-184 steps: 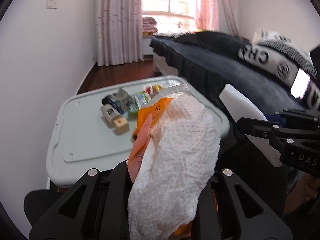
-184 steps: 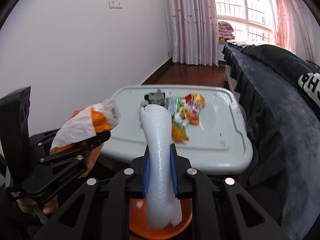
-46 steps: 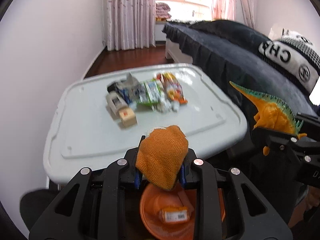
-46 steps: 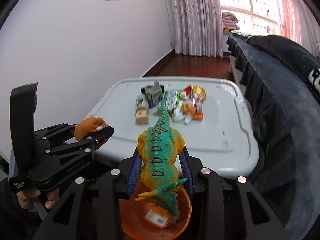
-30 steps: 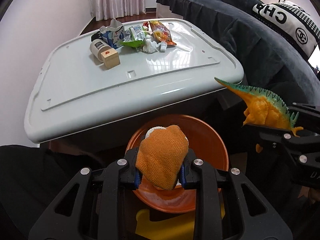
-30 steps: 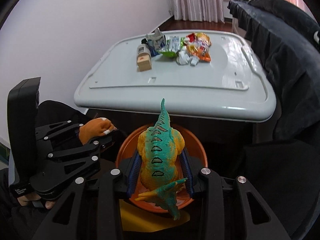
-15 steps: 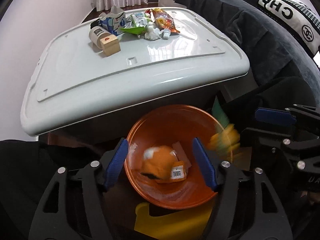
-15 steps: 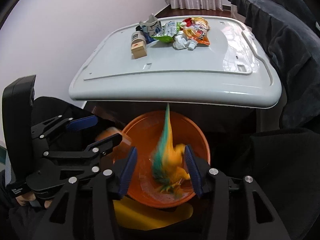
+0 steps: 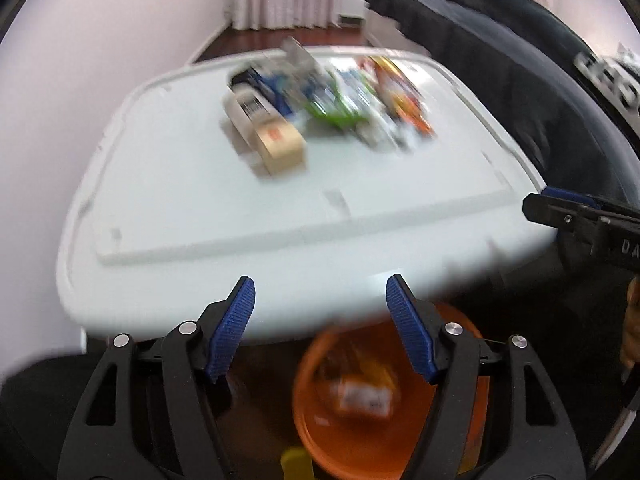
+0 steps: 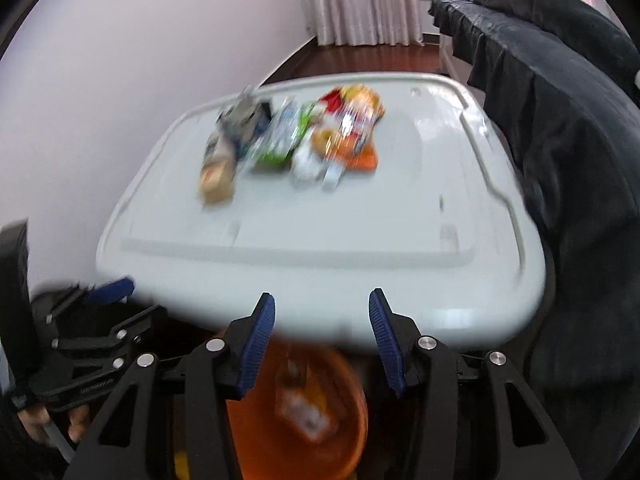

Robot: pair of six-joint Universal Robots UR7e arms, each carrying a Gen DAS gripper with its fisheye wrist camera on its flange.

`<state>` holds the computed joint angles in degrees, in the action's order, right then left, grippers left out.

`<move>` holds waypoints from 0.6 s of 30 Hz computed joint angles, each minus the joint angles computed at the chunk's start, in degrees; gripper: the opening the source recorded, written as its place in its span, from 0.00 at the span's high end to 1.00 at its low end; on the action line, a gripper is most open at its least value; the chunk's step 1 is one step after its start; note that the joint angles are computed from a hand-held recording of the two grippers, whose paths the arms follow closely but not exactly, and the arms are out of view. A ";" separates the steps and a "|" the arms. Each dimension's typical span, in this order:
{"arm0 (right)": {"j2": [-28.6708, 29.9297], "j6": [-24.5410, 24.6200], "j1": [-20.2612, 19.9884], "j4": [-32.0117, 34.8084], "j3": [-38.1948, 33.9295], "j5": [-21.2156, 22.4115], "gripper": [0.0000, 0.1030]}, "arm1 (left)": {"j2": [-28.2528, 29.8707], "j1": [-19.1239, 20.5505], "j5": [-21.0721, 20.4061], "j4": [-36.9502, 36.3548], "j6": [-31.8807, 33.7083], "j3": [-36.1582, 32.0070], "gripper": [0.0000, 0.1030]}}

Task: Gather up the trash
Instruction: 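Grasp the orange juice pouch with the right tool while the left tool grasps the wooden block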

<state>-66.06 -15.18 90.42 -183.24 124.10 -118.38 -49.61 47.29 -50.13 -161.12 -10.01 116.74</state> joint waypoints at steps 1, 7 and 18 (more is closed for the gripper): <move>0.94 0.22 -0.21 0.89 -1.99 0.10 0.53 | 1.18 0.86 0.20 -0.26 0.80 -2.25 0.35; 10.06 3.89 -2.01 11.05 -20.13 2.05 0.48 | 5.75 3.75 2.32 0.01 2.19 -11.25 0.35; 20.68 9.11 -3.97 24.12 -39.14 -0.41 0.48 | 8.85 6.73 0.34 1.76 3.57 -16.00 0.35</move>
<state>-45.38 -6.07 86.45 -159.12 84.96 -118.78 -40.75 54.02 -49.79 -159.36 -6.44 100.74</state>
